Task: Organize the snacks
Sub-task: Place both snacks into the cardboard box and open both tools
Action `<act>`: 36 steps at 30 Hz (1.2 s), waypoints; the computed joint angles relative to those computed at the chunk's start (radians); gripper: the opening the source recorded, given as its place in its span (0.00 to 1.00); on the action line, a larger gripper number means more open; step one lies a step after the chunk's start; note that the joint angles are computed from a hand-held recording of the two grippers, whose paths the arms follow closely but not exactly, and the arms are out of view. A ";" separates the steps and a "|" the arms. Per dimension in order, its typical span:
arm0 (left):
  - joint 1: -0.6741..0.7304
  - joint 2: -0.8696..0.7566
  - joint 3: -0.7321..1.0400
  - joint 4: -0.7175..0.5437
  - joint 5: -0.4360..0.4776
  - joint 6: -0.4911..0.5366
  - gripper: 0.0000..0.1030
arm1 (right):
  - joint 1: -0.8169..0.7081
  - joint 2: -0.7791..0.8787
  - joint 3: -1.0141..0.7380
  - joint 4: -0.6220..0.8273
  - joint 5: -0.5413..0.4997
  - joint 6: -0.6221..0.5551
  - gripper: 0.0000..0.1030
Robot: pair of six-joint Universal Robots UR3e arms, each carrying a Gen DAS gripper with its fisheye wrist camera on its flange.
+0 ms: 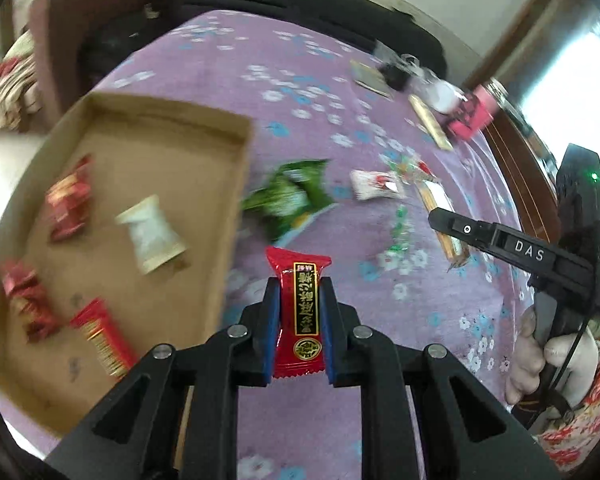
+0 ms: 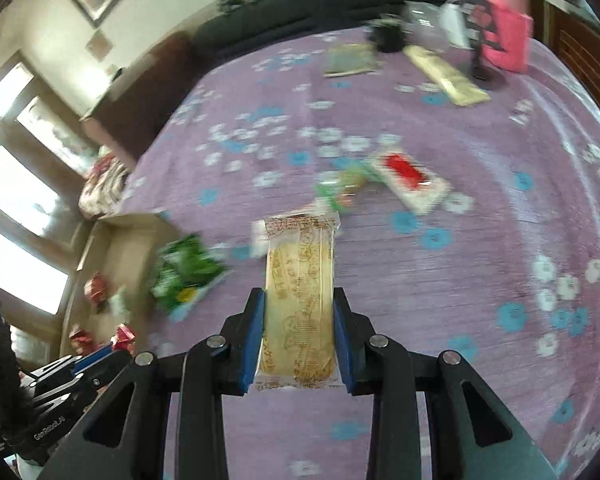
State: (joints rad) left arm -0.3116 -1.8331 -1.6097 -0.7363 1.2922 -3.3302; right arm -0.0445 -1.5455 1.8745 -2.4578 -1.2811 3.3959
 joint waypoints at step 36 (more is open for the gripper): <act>0.446 0.396 -0.471 0.108 0.004 0.159 0.40 | 0.577 0.912 -1.312 0.529 -0.215 0.080 0.29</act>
State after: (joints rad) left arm 0.1341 -1.4370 -2.0805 -0.6280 1.2961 -3.1714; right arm 0.5324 -0.6335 0.5628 -1.9289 -1.4960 3.4760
